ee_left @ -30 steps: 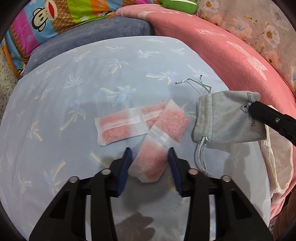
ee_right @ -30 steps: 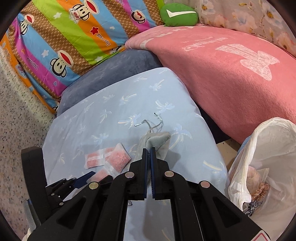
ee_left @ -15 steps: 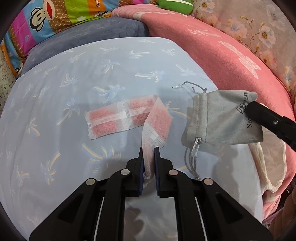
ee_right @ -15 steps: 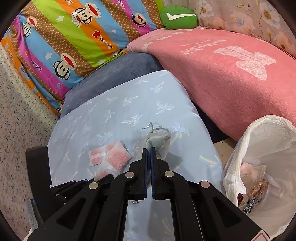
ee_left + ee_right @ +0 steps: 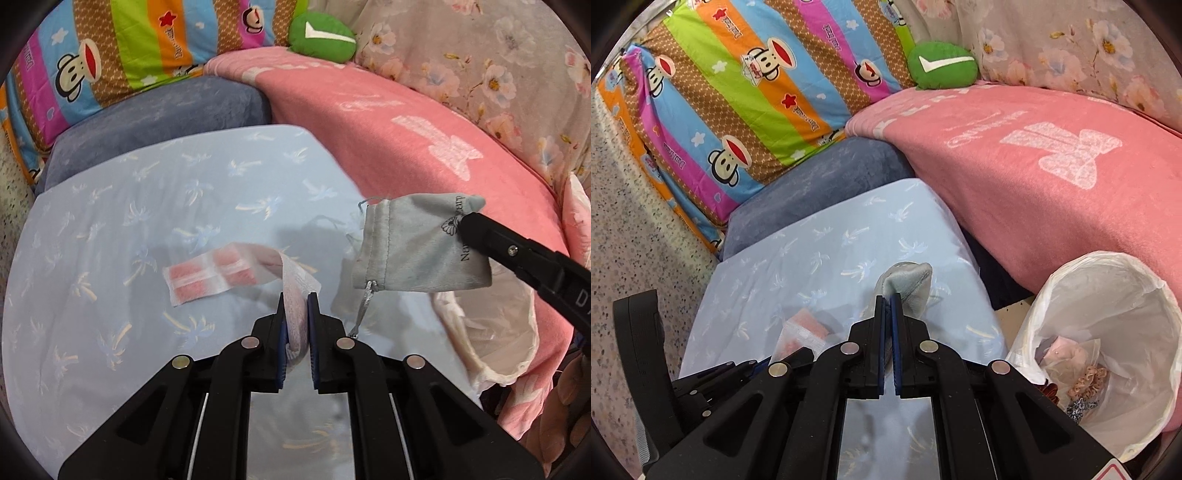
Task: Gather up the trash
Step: 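Lift the pink packet and grey pouch with both grippers and carry them over the bin, then open the left gripper over the bin while the right gripper releases the grey pouch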
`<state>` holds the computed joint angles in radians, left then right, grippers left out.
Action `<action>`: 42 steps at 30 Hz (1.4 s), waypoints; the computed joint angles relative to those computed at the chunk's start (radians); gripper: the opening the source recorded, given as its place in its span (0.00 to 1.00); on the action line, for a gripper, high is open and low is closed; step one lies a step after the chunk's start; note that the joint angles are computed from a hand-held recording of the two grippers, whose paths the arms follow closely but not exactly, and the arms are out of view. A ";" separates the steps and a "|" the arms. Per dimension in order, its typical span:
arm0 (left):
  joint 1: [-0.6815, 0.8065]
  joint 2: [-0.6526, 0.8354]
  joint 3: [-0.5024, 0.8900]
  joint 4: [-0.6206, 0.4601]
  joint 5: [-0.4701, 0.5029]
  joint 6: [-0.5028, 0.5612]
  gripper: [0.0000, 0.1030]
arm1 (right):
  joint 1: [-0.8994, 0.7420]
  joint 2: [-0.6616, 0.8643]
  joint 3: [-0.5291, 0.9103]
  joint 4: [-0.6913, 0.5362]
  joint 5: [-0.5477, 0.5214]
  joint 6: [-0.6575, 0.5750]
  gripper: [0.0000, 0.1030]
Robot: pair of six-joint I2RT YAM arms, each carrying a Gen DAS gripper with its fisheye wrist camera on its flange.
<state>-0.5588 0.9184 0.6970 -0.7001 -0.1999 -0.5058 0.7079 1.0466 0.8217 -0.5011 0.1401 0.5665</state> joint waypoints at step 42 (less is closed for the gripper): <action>-0.518 0.444 0.508 0.029 -0.185 -0.104 0.23 | -1.293 -0.401 0.069 -0.471 -0.778 -0.589 0.04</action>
<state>-1.0772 1.3620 1.2045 -0.6716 -0.3852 -0.6096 -0.5847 0.6456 0.8909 -0.9721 -0.6379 -0.0229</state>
